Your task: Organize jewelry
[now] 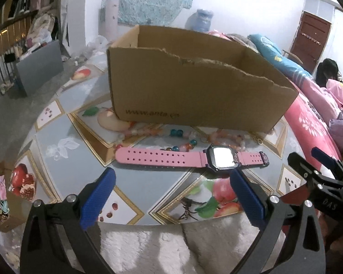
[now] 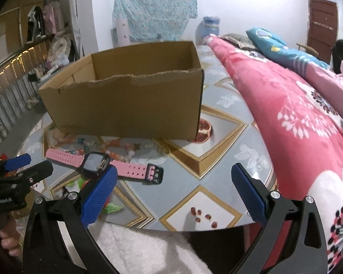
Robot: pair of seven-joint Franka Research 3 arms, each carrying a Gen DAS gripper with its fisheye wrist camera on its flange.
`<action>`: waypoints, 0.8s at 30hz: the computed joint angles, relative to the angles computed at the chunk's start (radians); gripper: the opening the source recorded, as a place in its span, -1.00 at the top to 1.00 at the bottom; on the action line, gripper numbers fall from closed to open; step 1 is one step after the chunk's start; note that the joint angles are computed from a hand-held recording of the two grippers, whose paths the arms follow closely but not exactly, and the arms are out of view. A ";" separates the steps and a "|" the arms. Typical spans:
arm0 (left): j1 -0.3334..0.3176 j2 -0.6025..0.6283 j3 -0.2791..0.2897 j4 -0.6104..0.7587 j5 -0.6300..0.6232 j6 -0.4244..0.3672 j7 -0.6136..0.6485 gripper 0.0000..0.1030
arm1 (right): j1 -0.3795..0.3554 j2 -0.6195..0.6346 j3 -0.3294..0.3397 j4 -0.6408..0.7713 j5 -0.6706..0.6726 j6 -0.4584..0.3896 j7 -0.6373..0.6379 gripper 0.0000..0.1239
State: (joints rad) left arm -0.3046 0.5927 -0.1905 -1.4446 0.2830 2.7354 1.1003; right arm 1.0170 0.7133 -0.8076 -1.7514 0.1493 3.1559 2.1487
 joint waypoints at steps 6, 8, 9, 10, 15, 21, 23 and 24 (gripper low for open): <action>-0.007 0.022 0.008 0.018 0.000 0.025 -0.003 -0.89 | -0.053 0.010 0.047 0.041 -0.014 0.002 -0.025 -0.53; -0.023 0.042 0.020 0.054 0.014 -0.005 -0.010 -0.89 | -0.070 0.011 0.066 0.050 -0.014 0.002 -0.035 -0.53; -0.023 0.046 0.021 0.060 0.018 -0.009 -0.008 -0.89 | -0.073 0.011 0.070 0.050 -0.014 0.003 -0.036 -0.53; -0.023 0.049 0.019 0.065 0.020 -0.010 -0.005 -0.89 | -0.076 0.012 0.074 0.052 -0.014 0.005 -0.040 -0.53; -0.045 0.063 0.041 0.095 0.054 -0.038 -0.014 -0.89 | -0.104 0.002 0.108 0.052 -0.007 0.025 -0.068 -0.53; -0.067 0.079 0.061 0.130 0.089 -0.072 -0.041 -0.89 | -0.197 -0.035 0.226 0.047 0.023 0.065 -0.160 -0.53; -0.078 0.087 0.073 0.145 0.109 -0.080 -0.054 -0.89 | -0.231 -0.047 0.271 0.043 0.039 0.080 -0.198 -0.53; -0.081 0.090 0.076 0.151 0.118 -0.082 -0.059 -0.89 | -0.246 -0.053 0.291 0.041 0.047 0.086 -0.216 -0.53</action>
State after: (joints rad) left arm -0.3854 0.6828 -0.1145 -1.2941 0.4007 2.6539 1.0418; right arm 0.7708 0.6602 -0.5164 -1.7107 0.1968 3.2416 1.9326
